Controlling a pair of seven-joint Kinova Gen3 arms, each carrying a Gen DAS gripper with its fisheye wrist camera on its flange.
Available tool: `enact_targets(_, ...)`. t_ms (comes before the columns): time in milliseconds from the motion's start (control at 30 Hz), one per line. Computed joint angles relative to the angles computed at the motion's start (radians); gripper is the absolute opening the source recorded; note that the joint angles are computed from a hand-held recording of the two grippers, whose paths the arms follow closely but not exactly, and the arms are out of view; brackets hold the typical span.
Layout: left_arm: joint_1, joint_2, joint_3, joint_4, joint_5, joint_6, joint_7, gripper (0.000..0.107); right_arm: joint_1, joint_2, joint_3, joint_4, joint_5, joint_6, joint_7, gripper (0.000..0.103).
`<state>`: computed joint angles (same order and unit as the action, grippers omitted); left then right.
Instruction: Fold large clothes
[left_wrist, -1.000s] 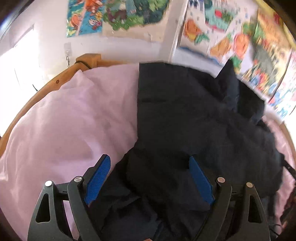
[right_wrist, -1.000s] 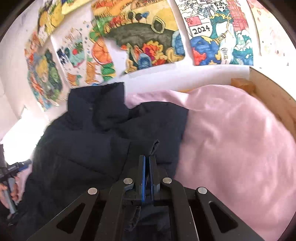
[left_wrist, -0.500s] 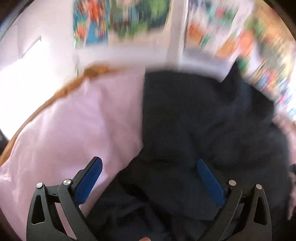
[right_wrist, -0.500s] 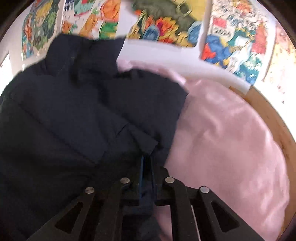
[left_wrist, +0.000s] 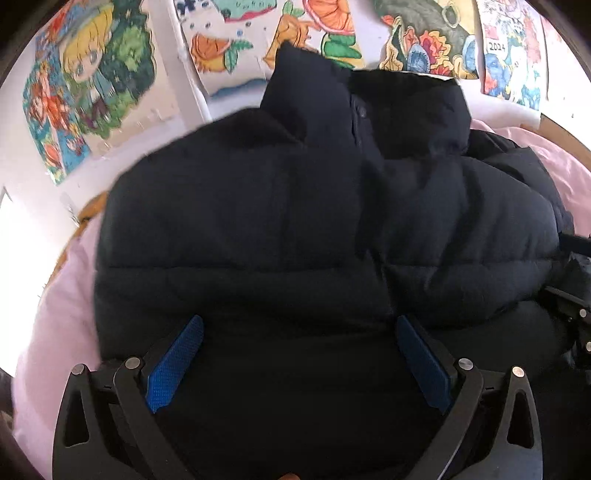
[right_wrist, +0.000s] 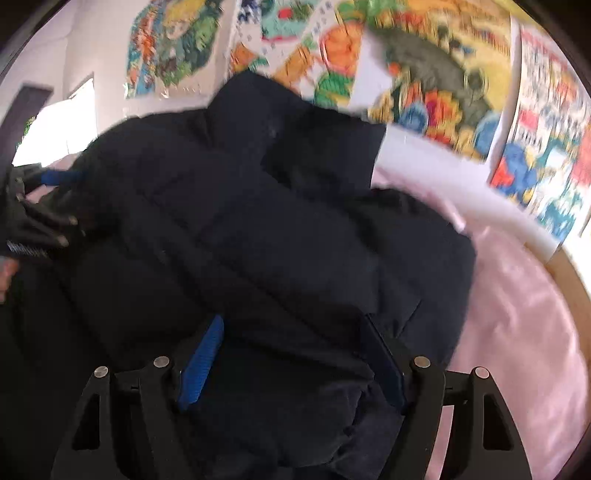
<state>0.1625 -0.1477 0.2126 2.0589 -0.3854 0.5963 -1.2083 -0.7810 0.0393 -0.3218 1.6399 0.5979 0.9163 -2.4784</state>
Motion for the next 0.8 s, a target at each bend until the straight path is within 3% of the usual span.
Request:
enact_targets(100, 0.104, 0.049, -0.138, -0.017, 0.078, -0.013, -0.110, 0.102, 0.002, -0.002, 0.075, 0.035, -0.101, -0.090, 0.069, 0.080)
enact_targets(233, 0.238, 0.085, -0.323, -0.028, 0.163, -0.034, -0.271, 0.102, -0.143, 0.026, 0.260, 0.038, -0.169, -0.122, 0.148, 0.083)
enact_targets(333, 0.339, 0.059, -0.462, -0.054, 0.266, 0.026, -0.393, 0.102, -0.226, 0.000, 0.394, 0.046, -0.278, -0.159, 0.258, 0.084)
enact_targets(433, 0.438, -0.031, -0.600, -0.064, 0.341, 0.072, -0.515, 0.102, -0.224, -0.092, 0.451, 0.109, -0.400, -0.261, 0.343, 0.084)
enact_targets(500, 0.497, -0.077, -0.688, -0.088, 0.383, 0.080, -0.596, 0.102, -0.166, -0.125, 0.447, 0.117, -0.482, -0.303, 0.404, 0.085)
enact_targets(567, 0.504, -0.071, -0.730, -0.148, 0.461, 0.098, -0.668, 0.102, -0.075, -0.129, 0.417, 0.097, -0.562, -0.333, 0.465, 0.087)
enact_targets(800, 0.424, 0.130, -0.787, -0.404, 0.735, 0.095, -0.742, 0.102, 0.249, 0.076, 0.235, -0.203, -0.710, -0.265, 0.521, 0.089)
